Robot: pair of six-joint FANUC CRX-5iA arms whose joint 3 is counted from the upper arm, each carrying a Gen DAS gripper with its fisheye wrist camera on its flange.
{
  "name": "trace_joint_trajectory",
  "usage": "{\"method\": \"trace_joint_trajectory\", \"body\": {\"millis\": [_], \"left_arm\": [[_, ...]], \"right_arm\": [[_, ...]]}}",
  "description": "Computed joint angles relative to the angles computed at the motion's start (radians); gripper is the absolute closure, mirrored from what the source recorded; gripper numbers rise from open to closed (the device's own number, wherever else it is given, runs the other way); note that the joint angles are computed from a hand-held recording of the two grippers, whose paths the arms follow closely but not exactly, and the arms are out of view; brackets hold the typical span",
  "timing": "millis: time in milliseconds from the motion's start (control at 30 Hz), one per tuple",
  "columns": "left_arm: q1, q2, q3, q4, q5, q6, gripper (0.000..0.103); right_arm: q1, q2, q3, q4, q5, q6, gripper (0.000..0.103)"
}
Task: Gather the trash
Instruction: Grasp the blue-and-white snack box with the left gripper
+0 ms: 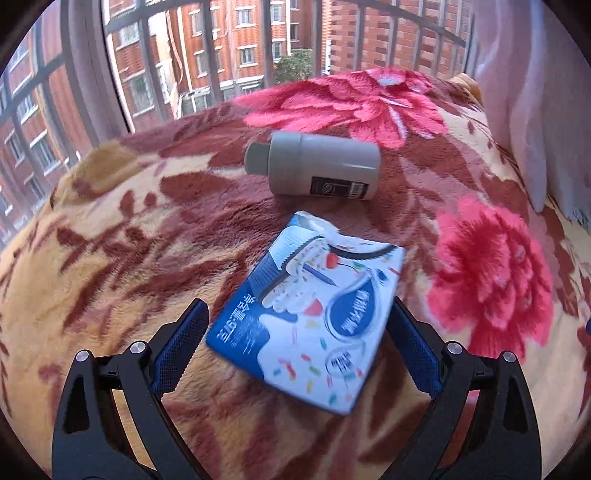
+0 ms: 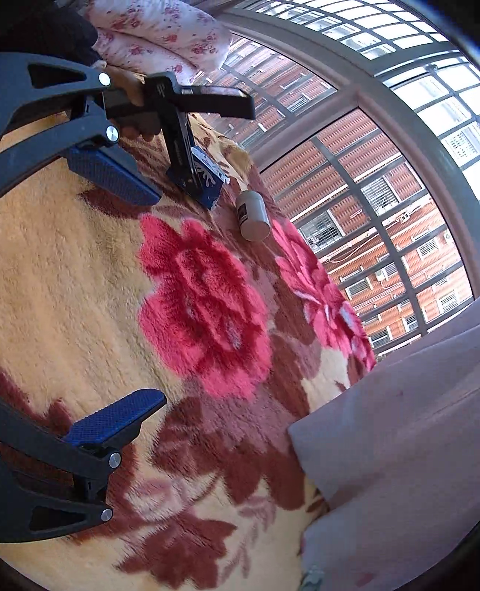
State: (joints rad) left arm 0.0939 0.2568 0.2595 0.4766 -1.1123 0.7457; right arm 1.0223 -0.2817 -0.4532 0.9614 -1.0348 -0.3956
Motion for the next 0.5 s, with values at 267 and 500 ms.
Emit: {"method": "trace_joint_trajectory", "body": {"millis": [267, 500], "left_arm": [[0.028, -0.079, -0.139, 0.082, 0.095, 0.091, 0.043], [0.111, -0.261, -0.212, -0.035, 0.059, 0.181, 0.042]], "right_arm": [[0.009, 0.002, -0.004, 0.009, -0.014, -0.012, 0.005], [0.024, 0.019, 0.028, -0.002, -0.054, 0.034, 0.005]]}}
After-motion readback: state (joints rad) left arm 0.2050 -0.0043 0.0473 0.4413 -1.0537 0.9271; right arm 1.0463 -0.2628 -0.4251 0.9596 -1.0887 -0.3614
